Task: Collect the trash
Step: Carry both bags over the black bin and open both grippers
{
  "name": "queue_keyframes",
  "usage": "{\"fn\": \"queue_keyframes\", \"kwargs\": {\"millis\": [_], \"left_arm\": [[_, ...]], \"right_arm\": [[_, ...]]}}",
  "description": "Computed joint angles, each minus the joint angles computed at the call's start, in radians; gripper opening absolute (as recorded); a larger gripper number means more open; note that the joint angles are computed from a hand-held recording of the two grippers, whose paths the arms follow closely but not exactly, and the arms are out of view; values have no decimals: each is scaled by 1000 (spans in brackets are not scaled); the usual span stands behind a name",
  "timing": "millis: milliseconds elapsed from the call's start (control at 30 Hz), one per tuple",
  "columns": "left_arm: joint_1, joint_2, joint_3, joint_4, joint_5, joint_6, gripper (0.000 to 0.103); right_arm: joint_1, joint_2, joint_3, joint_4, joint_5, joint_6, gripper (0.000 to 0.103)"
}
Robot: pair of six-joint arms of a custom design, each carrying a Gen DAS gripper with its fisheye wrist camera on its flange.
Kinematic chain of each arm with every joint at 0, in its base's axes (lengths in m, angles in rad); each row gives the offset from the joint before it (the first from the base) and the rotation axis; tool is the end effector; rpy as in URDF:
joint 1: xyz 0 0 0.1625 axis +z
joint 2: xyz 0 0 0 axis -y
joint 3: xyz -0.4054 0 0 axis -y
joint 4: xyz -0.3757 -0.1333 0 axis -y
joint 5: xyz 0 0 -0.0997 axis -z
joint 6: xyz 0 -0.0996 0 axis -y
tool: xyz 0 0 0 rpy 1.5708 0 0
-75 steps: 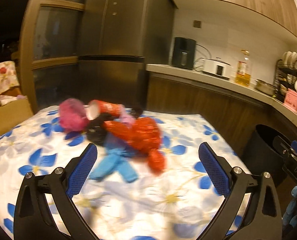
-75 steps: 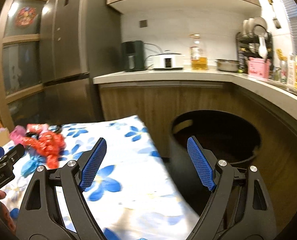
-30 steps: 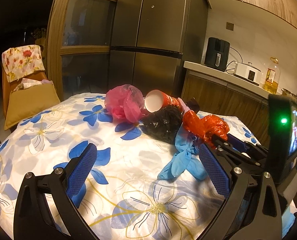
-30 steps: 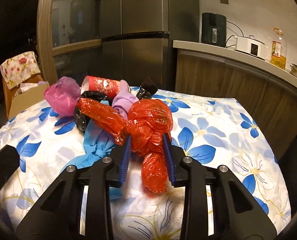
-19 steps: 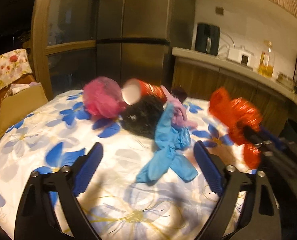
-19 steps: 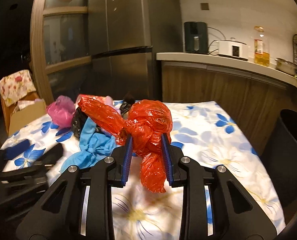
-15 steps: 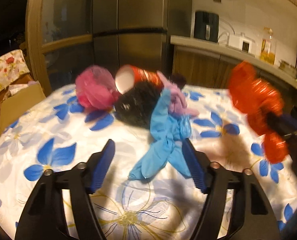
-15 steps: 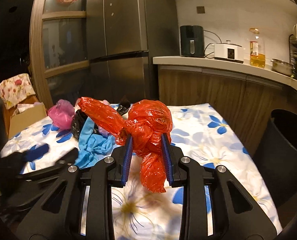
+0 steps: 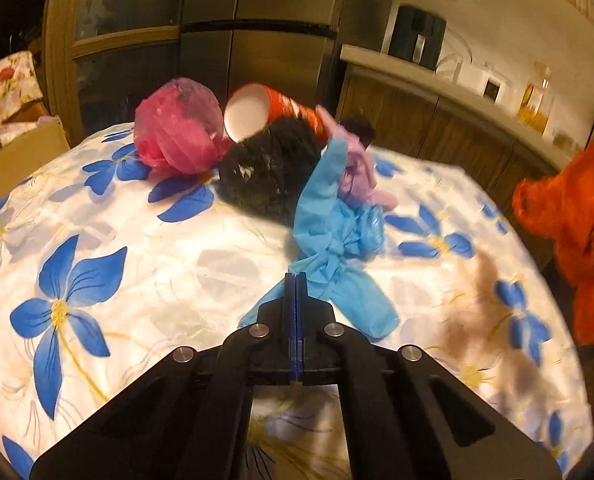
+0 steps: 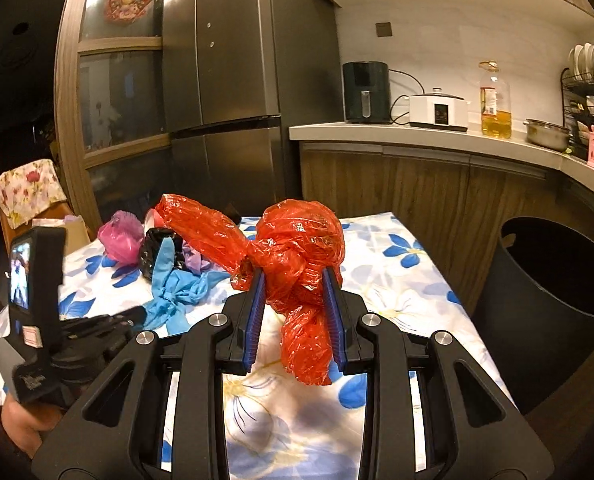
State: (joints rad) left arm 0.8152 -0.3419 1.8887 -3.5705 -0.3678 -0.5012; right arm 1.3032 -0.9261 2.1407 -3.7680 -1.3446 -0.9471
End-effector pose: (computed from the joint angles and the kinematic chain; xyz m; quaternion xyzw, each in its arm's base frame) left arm -0.1756 -0.5164 -0.0657 -0.0241 0.8131 -0.4739 0.3373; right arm 0.0151 -0.5337 0.1635 0.3422 -0.8083 0.4417 0.1858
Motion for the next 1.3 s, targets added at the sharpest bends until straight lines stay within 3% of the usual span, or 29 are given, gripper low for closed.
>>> {"fn": "queue_keyframes", "kwargs": {"millis": [267,433,733,1000,1300], "left_arm": [[-122,6,100,-231,73,47,0],[-187,6,107,-363,126,154,0],[-246,24,57,-460,148,306,0],[-250,58,-44,-466,77,428,0],[-230,113,-196,-383,-67,509,0]], "right_arm": [[-19,-43,33,-9,22,7,28],[-31,-65,55,-5,40,14,28],[-46,-110,81,3,79,18,28],[-80,-153,94,-8,102,27,28],[-120,-194,68,-22,101,64,28]]}}
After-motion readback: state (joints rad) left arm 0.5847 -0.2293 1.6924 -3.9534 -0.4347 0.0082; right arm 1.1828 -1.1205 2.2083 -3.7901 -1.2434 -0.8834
